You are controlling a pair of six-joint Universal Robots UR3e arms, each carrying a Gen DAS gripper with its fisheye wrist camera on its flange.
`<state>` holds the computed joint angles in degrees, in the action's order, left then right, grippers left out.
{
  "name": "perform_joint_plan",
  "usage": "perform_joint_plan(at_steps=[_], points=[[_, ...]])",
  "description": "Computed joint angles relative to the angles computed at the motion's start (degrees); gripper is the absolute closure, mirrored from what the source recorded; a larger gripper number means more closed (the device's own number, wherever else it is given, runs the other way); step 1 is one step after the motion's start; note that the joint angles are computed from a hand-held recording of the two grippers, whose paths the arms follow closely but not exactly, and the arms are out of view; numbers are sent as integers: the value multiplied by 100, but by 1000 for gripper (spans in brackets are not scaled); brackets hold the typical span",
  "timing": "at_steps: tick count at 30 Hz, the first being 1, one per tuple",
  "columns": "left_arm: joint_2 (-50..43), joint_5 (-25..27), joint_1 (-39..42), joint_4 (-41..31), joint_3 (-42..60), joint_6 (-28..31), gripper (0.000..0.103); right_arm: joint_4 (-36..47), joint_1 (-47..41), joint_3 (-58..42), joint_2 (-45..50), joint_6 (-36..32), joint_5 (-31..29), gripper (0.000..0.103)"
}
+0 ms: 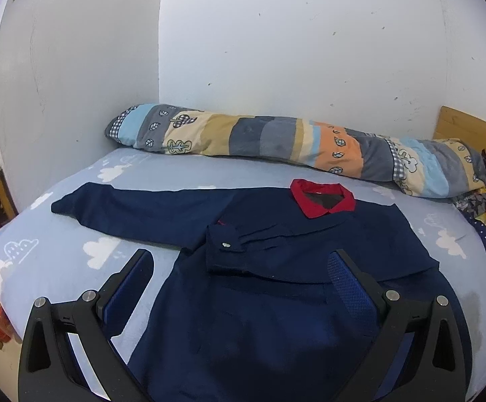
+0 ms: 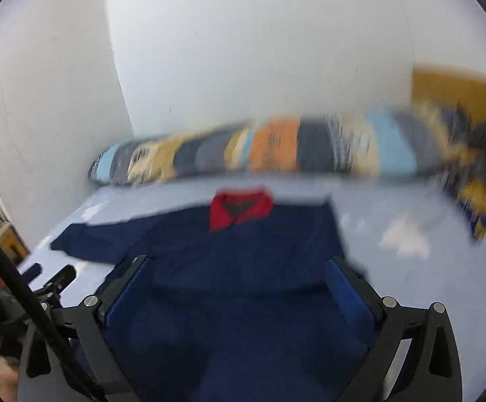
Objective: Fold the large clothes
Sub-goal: 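Open the right tool and withdraw it from the folded sleeve, then grasp the other navy sleeve cuff with the left tool and lift it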
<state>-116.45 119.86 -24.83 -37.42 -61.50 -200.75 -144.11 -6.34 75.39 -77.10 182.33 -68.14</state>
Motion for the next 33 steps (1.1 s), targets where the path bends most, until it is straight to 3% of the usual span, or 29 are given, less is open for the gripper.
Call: perform_joint_plan(at_steps=[1, 6, 13, 15, 21, 25, 27, 28, 33], points=[[-1, -18, 7, -45, 25, -4, 0, 56, -49, -22, 23, 8, 59, 0], [135, -542, 255, -486, 134, -190, 0, -746, 407, 183, -19, -221, -1182, 0], [1312, -1979, 1650, -108, -1216, -205, 0, -992, 125, 404, 36, -155, -334, 0], [1614, -2514, 2324, -128, -1620, -46, 0, -1082, 137, 423, 25, -222, -313, 0], [1807, -3368, 4416, -490, -2062, 685, 0, -1041, 77, 435, 30, -254, 216, 0], [1089, -4018, 5732, -1038, -1382, 913, 3, -823, 179, 255, 167, -271, 323, 0], [541, -4276, 6190, -1415, -778, 890, 29, -708, 259, 112, 278, -296, 356, 0], [285, -4461, 6363, -1536, -522, 827, 34, -637, 316, 24, 349, -312, 331, 0], [-1336, -5592, 7061, -1618, 913, 37, 35, -407, 584, -323, 685, -415, 119, 0]])
